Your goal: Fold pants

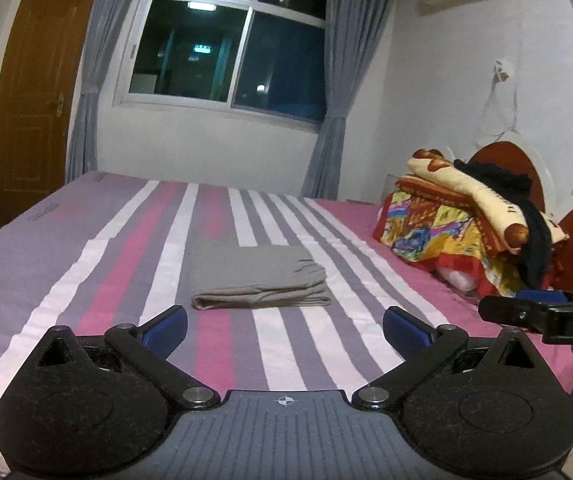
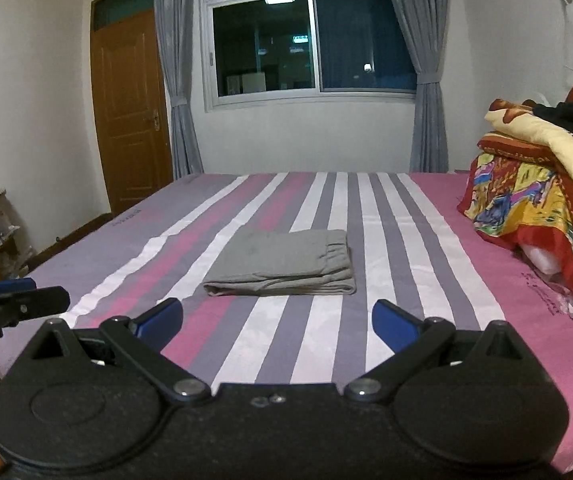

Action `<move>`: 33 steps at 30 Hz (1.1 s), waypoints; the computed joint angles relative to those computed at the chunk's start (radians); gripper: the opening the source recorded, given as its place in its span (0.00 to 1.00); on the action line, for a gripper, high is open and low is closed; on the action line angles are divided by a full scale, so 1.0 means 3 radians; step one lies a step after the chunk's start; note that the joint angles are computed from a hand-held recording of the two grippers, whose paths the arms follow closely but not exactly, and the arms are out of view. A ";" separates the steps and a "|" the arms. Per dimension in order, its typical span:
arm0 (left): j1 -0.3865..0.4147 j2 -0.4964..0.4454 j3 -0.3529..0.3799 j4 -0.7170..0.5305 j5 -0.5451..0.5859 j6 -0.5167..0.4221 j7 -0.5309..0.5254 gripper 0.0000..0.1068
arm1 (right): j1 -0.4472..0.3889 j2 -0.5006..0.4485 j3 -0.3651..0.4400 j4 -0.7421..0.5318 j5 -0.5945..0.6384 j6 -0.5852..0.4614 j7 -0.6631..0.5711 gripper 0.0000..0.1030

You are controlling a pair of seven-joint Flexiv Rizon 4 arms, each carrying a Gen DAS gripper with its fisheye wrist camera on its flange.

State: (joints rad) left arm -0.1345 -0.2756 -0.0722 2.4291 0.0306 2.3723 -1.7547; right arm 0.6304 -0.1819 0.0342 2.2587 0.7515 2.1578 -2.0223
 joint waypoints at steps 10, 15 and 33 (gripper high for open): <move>-0.0361 0.0425 0.0080 0.0573 -0.0465 0.0421 0.0224 0.96 | 0.0016 0.0361 0.0444 0.0144 0.0635 0.0340 -0.0562 0.98; -0.0350 0.0444 0.0068 0.0549 -0.0439 0.0400 0.0253 0.96 | -0.0140 0.0319 0.0624 0.0108 0.0683 0.0369 -0.0566 0.98; -0.0398 0.0444 0.0058 0.0539 -0.0557 0.0404 0.0361 0.96 | -0.0216 0.0314 0.0724 0.0169 0.0559 0.0466 -0.0448 0.98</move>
